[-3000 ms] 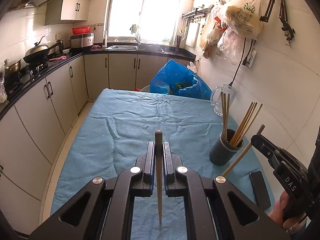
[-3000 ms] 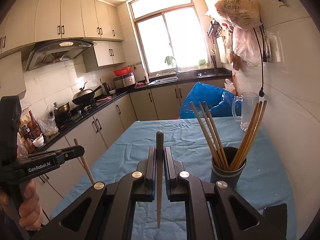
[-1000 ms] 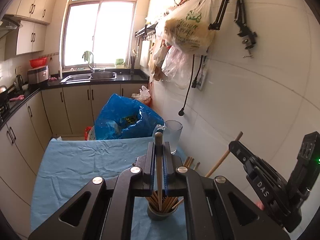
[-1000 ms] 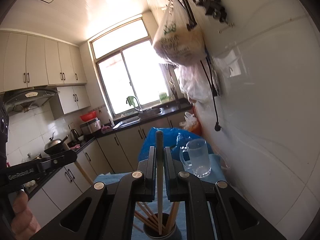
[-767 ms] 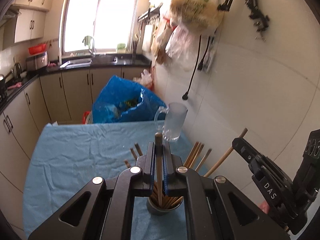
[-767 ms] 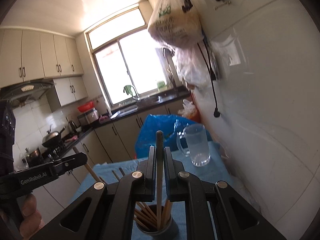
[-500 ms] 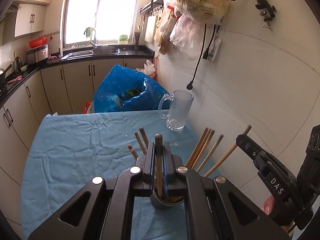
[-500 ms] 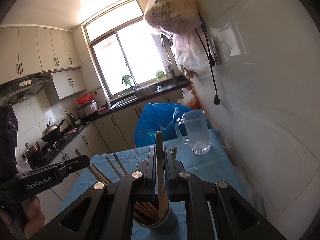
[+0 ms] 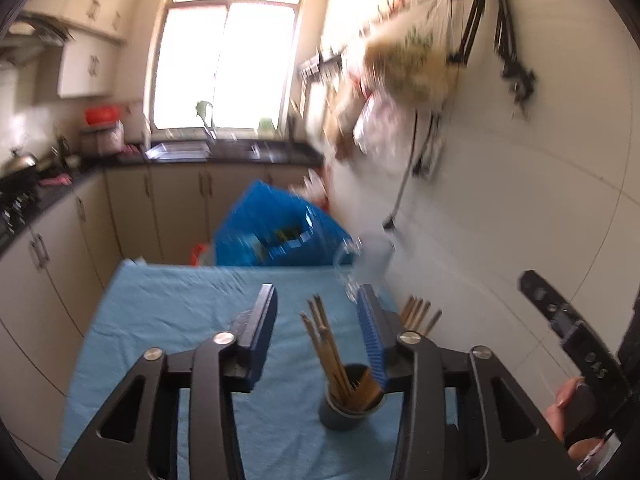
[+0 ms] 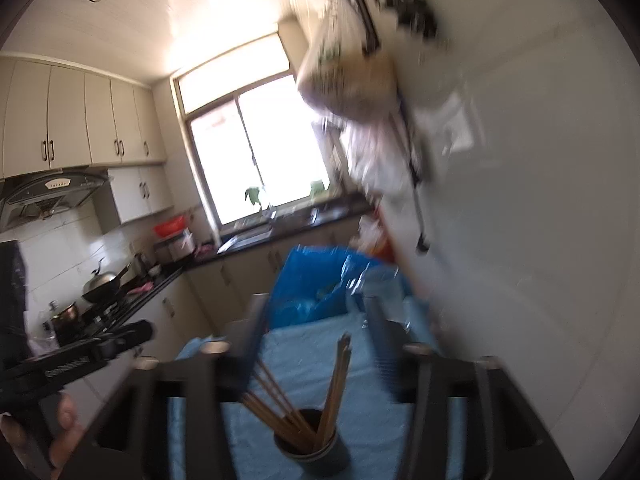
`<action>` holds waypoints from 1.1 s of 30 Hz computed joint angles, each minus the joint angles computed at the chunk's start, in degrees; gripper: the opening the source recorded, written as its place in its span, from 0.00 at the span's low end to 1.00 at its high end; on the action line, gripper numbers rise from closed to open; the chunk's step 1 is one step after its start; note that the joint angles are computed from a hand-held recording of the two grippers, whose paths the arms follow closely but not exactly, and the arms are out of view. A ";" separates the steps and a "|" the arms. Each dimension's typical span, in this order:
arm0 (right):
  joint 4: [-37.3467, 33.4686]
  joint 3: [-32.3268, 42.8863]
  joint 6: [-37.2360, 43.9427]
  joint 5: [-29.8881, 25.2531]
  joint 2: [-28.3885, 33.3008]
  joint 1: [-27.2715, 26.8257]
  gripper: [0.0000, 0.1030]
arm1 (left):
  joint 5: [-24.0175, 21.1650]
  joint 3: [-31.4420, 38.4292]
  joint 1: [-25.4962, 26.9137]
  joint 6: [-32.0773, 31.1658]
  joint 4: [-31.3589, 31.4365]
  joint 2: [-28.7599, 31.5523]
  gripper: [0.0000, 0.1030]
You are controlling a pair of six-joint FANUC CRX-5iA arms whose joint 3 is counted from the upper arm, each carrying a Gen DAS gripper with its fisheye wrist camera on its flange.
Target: Organize utensils
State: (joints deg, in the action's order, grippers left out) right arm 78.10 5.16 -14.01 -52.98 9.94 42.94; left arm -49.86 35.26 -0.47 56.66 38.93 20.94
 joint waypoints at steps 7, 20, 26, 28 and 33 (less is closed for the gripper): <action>8.15 0.62 -0.67 -11.90 0.76 5.71 1.00 | 15.64 -21.56 1.57 -13.34 12.05 -14.07 0.92; -2.64 4.86 3.61 -29.36 7.89 14.48 1.00 | 22.02 -40.49 5.93 -9.96 -2.81 -24.80 1.00; -8.00 6.76 5.92 -31.87 10.96 16.94 1.00 | 16.99 -42.04 7.88 -8.07 -4.48 -24.88 1.00; -8.93 7.35 7.53 -32.10 11.79 17.44 1.00 | 16.14 -42.52 8.26 -8.08 -3.88 -25.21 1.00; -10.66 8.07 9.30 -31.01 12.71 17.86 1.00 | 15.22 -42.41 8.52 -8.03 -3.90 -25.11 1.00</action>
State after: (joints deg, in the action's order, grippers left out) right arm 67.44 13.23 -4.71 -83.99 22.64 60.80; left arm -34.64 -7.16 8.05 48.63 35.03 -4.17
